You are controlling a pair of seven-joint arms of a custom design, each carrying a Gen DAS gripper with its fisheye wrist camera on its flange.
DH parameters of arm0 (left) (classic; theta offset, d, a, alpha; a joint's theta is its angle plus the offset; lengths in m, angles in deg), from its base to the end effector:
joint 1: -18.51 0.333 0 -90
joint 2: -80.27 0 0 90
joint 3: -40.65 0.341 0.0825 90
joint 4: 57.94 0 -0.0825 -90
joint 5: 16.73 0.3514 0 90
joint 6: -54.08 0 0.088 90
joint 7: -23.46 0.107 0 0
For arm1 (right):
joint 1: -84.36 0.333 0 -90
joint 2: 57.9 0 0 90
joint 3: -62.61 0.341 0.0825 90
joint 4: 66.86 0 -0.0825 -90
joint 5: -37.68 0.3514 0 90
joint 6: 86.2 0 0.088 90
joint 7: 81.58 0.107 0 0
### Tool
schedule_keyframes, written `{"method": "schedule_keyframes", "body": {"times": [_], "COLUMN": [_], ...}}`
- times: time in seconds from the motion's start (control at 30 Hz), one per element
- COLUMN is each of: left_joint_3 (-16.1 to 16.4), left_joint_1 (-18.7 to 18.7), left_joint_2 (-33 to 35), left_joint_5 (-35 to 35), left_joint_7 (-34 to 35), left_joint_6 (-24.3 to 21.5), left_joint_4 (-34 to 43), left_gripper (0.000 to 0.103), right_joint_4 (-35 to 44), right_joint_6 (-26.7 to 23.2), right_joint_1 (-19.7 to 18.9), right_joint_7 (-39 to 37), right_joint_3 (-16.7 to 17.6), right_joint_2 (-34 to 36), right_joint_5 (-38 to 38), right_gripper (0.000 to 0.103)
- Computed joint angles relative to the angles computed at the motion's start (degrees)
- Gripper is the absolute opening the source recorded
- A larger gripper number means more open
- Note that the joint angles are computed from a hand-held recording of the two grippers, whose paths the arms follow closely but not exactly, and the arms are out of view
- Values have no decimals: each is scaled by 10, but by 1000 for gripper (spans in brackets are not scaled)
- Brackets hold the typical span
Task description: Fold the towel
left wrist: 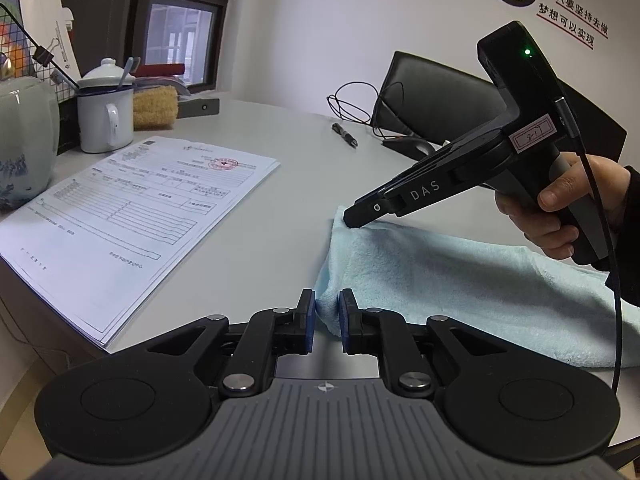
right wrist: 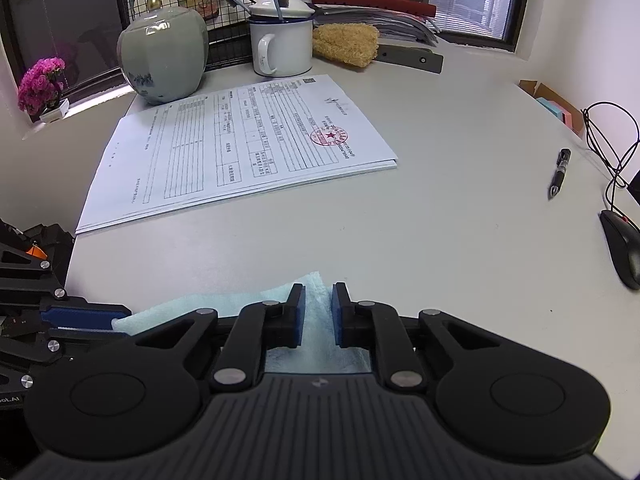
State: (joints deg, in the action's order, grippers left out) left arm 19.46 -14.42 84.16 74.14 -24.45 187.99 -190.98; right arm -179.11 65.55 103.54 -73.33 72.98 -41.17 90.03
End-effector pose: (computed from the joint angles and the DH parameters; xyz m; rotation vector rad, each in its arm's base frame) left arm 0.3069 -0.3947 0.3688 -1.7870 1.4305 -0.9892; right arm 0.5520 0.2787 0.4078 -2.3897 0.4678 -0.1654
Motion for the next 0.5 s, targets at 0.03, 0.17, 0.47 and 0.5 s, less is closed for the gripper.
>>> {"method": "schedule_keyframes", "body": {"times": [0.03,0.17,0.47,0.5], "left_joint_3": [0,0,1,1], "left_joint_1": [0,-1,2,3], "left_joint_2": [0,1,-5,-6], "left_joint_5": [0,0,4,5], "left_joint_7": [1,2,-9,-11], "left_joint_6": [0,-1,6,6], "left_joint_4": [0,1,-3,-4], "left_gripper": [16,17,17,17], "right_joint_4": [-1,2,-11,-13], "right_joint_6": [0,-8,-14,-14], "right_joint_1": [-1,-3,-11,-12], "right_joint_7": [-3,1,-24,-29], "right_joint_3": [1,0,2,2], "right_joint_2": [0,2,-17,-22], "right_joint_5": [3,7,40,49], "right_gripper": [18,16,7,7]}}
